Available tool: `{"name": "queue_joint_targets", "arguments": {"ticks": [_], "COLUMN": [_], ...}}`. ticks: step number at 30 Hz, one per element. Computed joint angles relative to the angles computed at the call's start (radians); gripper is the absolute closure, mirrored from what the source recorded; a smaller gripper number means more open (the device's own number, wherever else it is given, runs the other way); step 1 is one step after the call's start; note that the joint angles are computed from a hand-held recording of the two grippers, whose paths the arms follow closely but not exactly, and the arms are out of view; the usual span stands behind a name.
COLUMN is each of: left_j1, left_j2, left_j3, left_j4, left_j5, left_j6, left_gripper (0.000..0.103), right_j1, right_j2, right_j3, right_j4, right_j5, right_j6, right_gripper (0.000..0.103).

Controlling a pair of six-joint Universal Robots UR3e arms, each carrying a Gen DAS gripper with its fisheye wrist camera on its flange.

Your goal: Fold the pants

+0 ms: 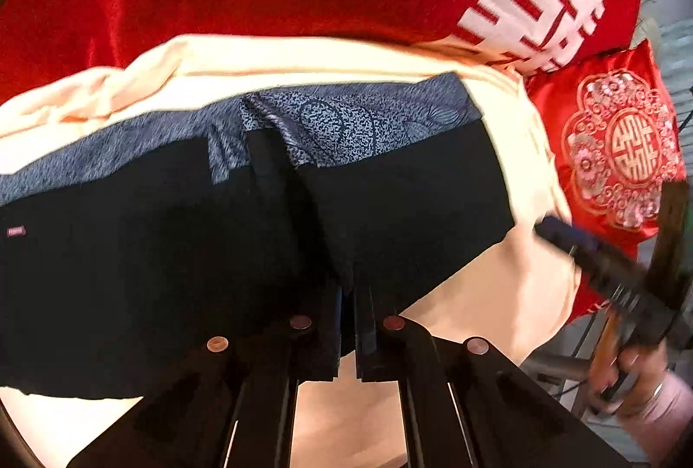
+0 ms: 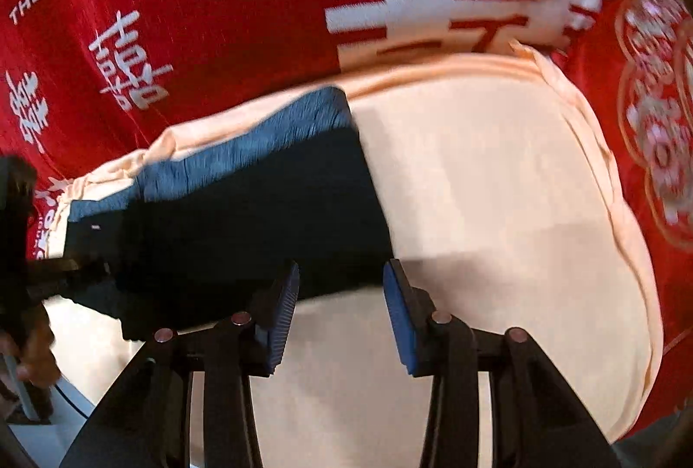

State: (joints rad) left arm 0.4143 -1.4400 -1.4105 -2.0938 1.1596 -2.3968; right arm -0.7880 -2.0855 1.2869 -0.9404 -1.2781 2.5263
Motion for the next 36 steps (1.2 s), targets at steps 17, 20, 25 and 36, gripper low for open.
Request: {"name": "queue_joint_targets", "arguments": {"ticks": [17, 20, 25, 36], "left_j1": [0.034, 0.087, 0.176, 0.54], "left_j2": [0.143, 0.183, 0.248, 0.363], "left_j3": [-0.174, -0.172, -0.183, -0.241], "left_j4": [0.161, 0.136, 0.118, 0.118], "left_j5": [0.024, 0.032, 0.129, 0.298], "left_j6": [-0.135, -0.124, -0.101, 0.157], "left_gripper": [0.032, 0.029, 0.029, 0.029], "right_j1": [0.553, 0.587, 0.73, 1.023], "right_j2": [0.228, 0.235, 0.338, 0.341], "right_j3": [0.195, 0.158, 0.127, 0.159], "right_j4": [-0.577, -0.55, -0.596, -0.564], "right_j5": [-0.211, -0.146, -0.082, -0.181], "right_j6": [0.356, 0.362, 0.466, 0.635], "right_gripper": [0.056, 0.056, 0.056, 0.05]}}
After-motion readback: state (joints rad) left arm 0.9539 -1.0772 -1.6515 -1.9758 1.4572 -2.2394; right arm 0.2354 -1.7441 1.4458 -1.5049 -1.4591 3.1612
